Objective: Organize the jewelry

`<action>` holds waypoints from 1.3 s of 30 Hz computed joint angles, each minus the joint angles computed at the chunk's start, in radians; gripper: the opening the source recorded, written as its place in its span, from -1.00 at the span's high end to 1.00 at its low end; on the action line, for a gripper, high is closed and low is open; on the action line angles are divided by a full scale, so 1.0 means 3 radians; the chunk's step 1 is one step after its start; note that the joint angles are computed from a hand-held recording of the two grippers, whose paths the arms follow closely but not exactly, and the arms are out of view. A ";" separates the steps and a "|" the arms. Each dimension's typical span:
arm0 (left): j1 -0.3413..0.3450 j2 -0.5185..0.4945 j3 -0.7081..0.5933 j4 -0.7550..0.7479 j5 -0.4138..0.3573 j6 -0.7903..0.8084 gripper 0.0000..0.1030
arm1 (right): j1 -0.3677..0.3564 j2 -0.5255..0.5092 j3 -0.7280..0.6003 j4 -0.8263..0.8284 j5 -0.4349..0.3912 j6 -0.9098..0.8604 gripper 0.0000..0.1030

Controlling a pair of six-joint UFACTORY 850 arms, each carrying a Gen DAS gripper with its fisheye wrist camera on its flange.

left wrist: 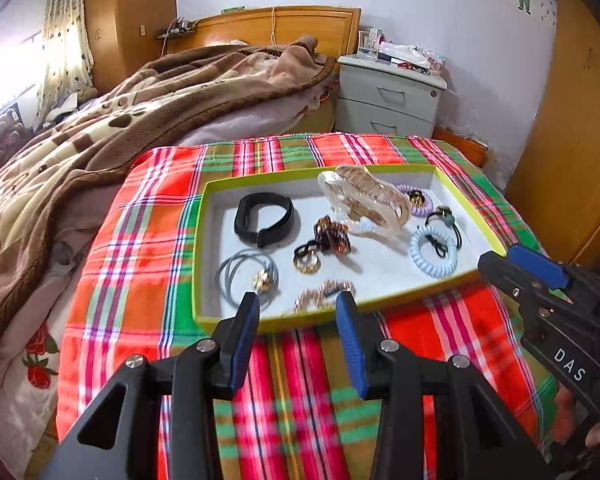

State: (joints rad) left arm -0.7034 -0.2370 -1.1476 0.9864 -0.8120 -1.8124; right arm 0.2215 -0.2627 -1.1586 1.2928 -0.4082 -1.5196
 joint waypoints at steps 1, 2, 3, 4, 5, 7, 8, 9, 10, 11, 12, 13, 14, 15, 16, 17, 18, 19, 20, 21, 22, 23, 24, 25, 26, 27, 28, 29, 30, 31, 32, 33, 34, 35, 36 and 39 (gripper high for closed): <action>-0.0033 0.0001 0.0003 -0.0001 -0.0056 -0.0013 0.20 | -0.0001 0.0029 0.0041 0.0051 0.0004 -0.0055 0.17; -0.0062 0.0005 0.0010 0.0002 -0.0097 -0.0027 0.20 | -0.0006 0.0060 0.0086 0.0095 -0.0011 -0.0092 0.17; -0.0096 0.0017 0.0027 0.0020 -0.0142 -0.0083 0.20 | -0.0012 0.0083 0.0118 0.0114 -0.0034 -0.0098 0.17; -0.0126 0.0029 0.0046 0.0038 -0.0168 -0.0134 0.20 | -0.0018 0.0101 0.0142 0.0133 -0.0046 -0.0114 0.17; -0.0152 0.0039 0.0059 0.0046 -0.0185 -0.0181 0.20 | -0.0020 0.0134 0.0184 0.0193 -0.0047 -0.0177 0.17; -0.0203 0.0069 0.0097 0.0084 -0.0246 -0.0306 0.20 | -0.0023 0.0188 0.0247 0.0275 -0.0041 -0.0252 0.17; -0.0220 0.0075 0.0103 0.0086 -0.0274 -0.0326 0.20 | -0.0024 0.0210 0.0272 0.0304 -0.0045 -0.0273 0.17; -0.0243 0.0081 0.0109 0.0090 -0.0314 -0.0360 0.20 | -0.0026 0.0237 0.0304 0.0352 -0.0065 -0.0318 0.17; -0.0266 0.0096 0.0128 0.0114 -0.0331 -0.0395 0.20 | -0.0024 0.0259 0.0332 0.0378 -0.0068 -0.0347 0.17; -0.0282 0.0111 0.0145 0.0125 -0.0332 -0.0407 0.20 | -0.0020 0.0283 0.0363 0.0409 -0.0064 -0.0383 0.17; -0.0296 0.0123 0.0159 0.0133 -0.0337 -0.0430 0.20 | -0.0014 0.0301 0.0386 0.0434 -0.0062 -0.0416 0.17; -0.0307 0.0131 0.0172 0.0143 -0.0332 -0.0442 0.20 | -0.0004 0.0314 0.0400 0.0438 -0.0057 -0.0421 0.17; -0.0314 0.0139 0.0185 0.0140 -0.0324 -0.0445 0.20 | -0.0003 0.0330 0.0420 0.0452 -0.0060 -0.0437 0.17; -0.0315 0.0143 0.0189 0.0125 -0.0321 -0.0445 0.20 | -0.0003 0.0341 0.0432 0.0468 -0.0066 -0.0454 0.17; -0.0316 0.0145 0.0191 0.0121 -0.0310 -0.0439 0.20 | 0.0003 0.0353 0.0443 0.0482 -0.0066 -0.0470 0.17; -0.0321 0.0146 0.0194 0.0125 -0.0305 -0.0444 0.20 | 0.0003 0.0376 0.0473 0.0507 -0.0062 -0.0501 0.17; -0.0323 0.0151 0.0199 0.0130 -0.0307 -0.0465 0.20 | 0.0007 0.0388 0.0484 0.0526 -0.0055 -0.0521 0.17; -0.0330 0.0155 0.0208 0.0139 -0.0305 -0.0487 0.20 | 0.0008 0.0399 0.0493 0.0555 -0.0052 -0.0545 0.17; -0.0332 0.0160 0.0212 0.0139 -0.0298 -0.0489 0.20 | 0.0009 0.0409 0.0500 0.0568 -0.0047 -0.0555 0.17; -0.0331 0.0163 0.0215 0.0135 -0.0298 -0.0495 0.20 | 0.0012 0.0417 0.0507 0.0589 -0.0041 -0.0571 0.17; -0.0337 0.0167 0.0222 0.0139 -0.0304 -0.0506 0.20 | 0.0012 0.0425 0.0516 0.0602 -0.0039 -0.0584 0.17; -0.0340 0.0166 0.0227 0.0138 -0.0307 -0.0510 0.20 | 0.0016 0.0431 0.0522 0.0599 -0.0032 -0.0578 0.17; -0.0339 0.0167 0.0229 0.0129 -0.0314 -0.0518 0.20 | 0.0012 0.0432 0.0524 0.0601 -0.0035 -0.0581 0.17; -0.0346 0.0168 0.0236 0.0134 -0.0316 -0.0541 0.20 | 0.0011 0.0435 0.0525 0.0611 -0.0042 -0.0591 0.17; -0.0345 0.0173 0.0245 0.0134 -0.0305 -0.0547 0.20 | 0.0011 0.0436 0.0526 0.0616 -0.0050 -0.0598 0.17; -0.0343 0.0175 0.0249 0.0121 -0.0306 -0.0554 0.20 | 0.0010 0.0440 0.0534 0.0628 -0.0048 -0.0612 0.17; -0.0342 0.0176 0.0251 0.0115 -0.0316 -0.0568 0.20 | 0.0012 0.0443 0.0536 0.0637 -0.0039 -0.0619 0.17; -0.0343 0.0179 0.0253 0.0115 -0.0320 -0.0569 0.20 | 0.0011 0.0444 0.0538 0.0639 -0.0037 -0.0620 0.17; -0.0339 0.0178 0.0253 0.0101 -0.0323 -0.0562 0.20 | 0.0009 0.0443 0.0536 0.0633 -0.0044 -0.0617 0.17; -0.0339 0.0177 0.0255 0.0096 -0.0328 -0.0566 0.20 | 0.0010 0.0444 0.0537 0.0634 -0.0044 -0.0621 0.17; -0.0338 0.0181 0.0259 0.0105 -0.0324 -0.0569 0.20 | 0.0012 0.0448 0.0542 0.0637 -0.0036 -0.0626 0.17; -0.0336 0.0183 0.0263 0.0104 -0.0319 -0.0569 0.20 | 0.0015 0.0452 0.0544 0.0631 -0.0028 -0.0618 0.17; -0.0336 0.0186 0.0268 0.0103 -0.0318 -0.0579 0.20 | 0.0017 0.0453 0.0544 0.0620 -0.0024 -0.0608 0.17; -0.0339 0.0185 0.0267 0.0108 -0.0316 -0.0585 0.20 | 0.0020 0.0456 0.0546 0.0617 -0.0023 -0.0605 0.17; -0.0334 0.0185 0.0267 0.0100 -0.0306 -0.0576 0.20 | 0.0025 0.0465 0.0554 0.0624 -0.0020 -0.0610 0.17; -0.0330 0.0192 0.0276 0.0102 -0.0303 -0.0581 0.20 | 0.0029 0.0470 0.0560 0.0623 -0.0016 -0.0606 0.17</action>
State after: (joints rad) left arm -0.8022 -0.1793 -1.0646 1.0170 -0.9030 -1.9867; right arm 0.2302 -0.1216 -0.9906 1.4798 -0.4130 -1.7014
